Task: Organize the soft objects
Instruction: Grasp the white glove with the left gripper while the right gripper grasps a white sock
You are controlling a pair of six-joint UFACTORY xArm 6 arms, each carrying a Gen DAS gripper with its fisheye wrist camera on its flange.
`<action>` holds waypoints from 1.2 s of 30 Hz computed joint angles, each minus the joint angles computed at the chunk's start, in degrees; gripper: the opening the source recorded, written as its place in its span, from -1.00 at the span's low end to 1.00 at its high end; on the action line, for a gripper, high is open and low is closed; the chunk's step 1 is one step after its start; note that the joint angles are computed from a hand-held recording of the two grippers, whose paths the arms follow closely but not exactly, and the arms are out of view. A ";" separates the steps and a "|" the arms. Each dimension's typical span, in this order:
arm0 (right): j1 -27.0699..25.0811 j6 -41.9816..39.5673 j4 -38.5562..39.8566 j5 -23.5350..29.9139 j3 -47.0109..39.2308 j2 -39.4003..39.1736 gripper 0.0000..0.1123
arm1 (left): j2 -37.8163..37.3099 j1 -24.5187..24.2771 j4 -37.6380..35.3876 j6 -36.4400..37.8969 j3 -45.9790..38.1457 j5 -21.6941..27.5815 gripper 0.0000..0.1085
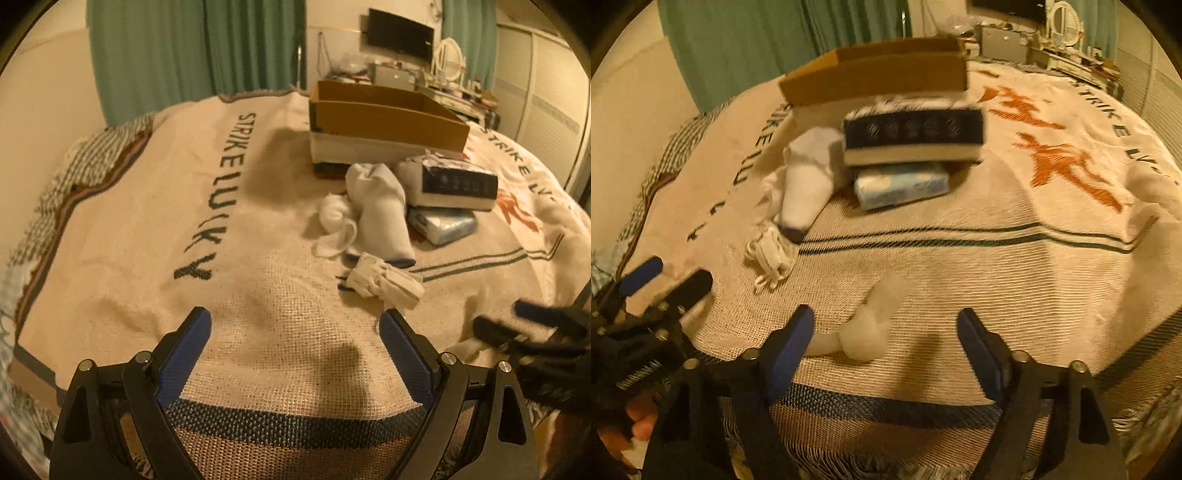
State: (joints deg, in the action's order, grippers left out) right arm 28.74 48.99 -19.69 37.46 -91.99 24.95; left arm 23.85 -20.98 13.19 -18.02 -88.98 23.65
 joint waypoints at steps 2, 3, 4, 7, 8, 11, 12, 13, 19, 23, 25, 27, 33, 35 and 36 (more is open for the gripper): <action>-0.11 -3.10 4.72 -1.64 -0.20 1.31 0.08 | 0.13 -0.11 -0.96 1.02 -0.24 0.27 0.72; -0.12 -3.95 6.07 -2.20 -0.18 1.70 0.04 | 0.18 -0.26 -1.46 1.88 -0.41 0.63 0.72; -0.09 -4.42 6.68 -2.33 -0.35 2.04 -0.09 | 0.34 -0.40 -2.21 2.94 -0.82 1.38 0.72; 0.15 -6.40 7.30 -2.39 -0.86 2.41 -0.36 | 0.15 -0.91 -2.82 4.88 -0.77 1.44 0.72; 0.09 -6.62 7.26 -3.06 -0.37 2.02 -0.43 | 0.23 -1.01 -3.67 5.91 -1.01 1.43 0.72; -0.46 -6.22 6.93 -5.78 1.79 0.24 -0.44 | 0.30 -1.49 -5.48 7.95 -1.38 1.27 0.72; -0.72 -5.63 5.62 -5.73 1.83 -0.12 -0.44 | 0.64 -1.70 -5.84 8.45 -2.08 2.07 0.72; -0.87 -4.62 3.69 -5.55 1.91 -0.54 -0.44 | 1.01 -1.90 -6.07 8.75 -2.79 2.86 0.72; -2.94 0.95 -3.71 -5.44 1.43 -2.38 -0.44 | 4.25 -3.41 -6.48 11.13 -6.95 4.63 0.71; -3.93 0.98 -5.88 -4.41 -2.00 -0.89 -0.44 | 8.67 -3.86 -9.27 12.37 -13.42 7.13 0.70; -4.26 0.72 -5.58 -4.63 -3.01 -0.19 -0.44 | 10.55 -4.07 -10.56 13.81 -15.91 7.33 0.70; -4.60 -0.19 -5.01 -4.54 -3.92 0.60 -0.44 | 12.47 -4.24 -11.14 14.98 -18.09 7.23 0.70; -5.02 -0.72 -3.32 -5.41 -3.16 0.93 -0.44 | 17.02 -4.72 -10.91 16.44 -23.63 10.42 0.35; -4.98 -0.71 -3.32 -5.81 -2.55 0.61 -0.44 | 16.99 -4.68 -11.24 16.52 -23.21 10.35 0.26; -4.94 -0.72 -3.37 -6.02 -2.29 0.43 -0.44 | 16.18 -4.65 -11.47 16.55 -21.86 9.37 0.07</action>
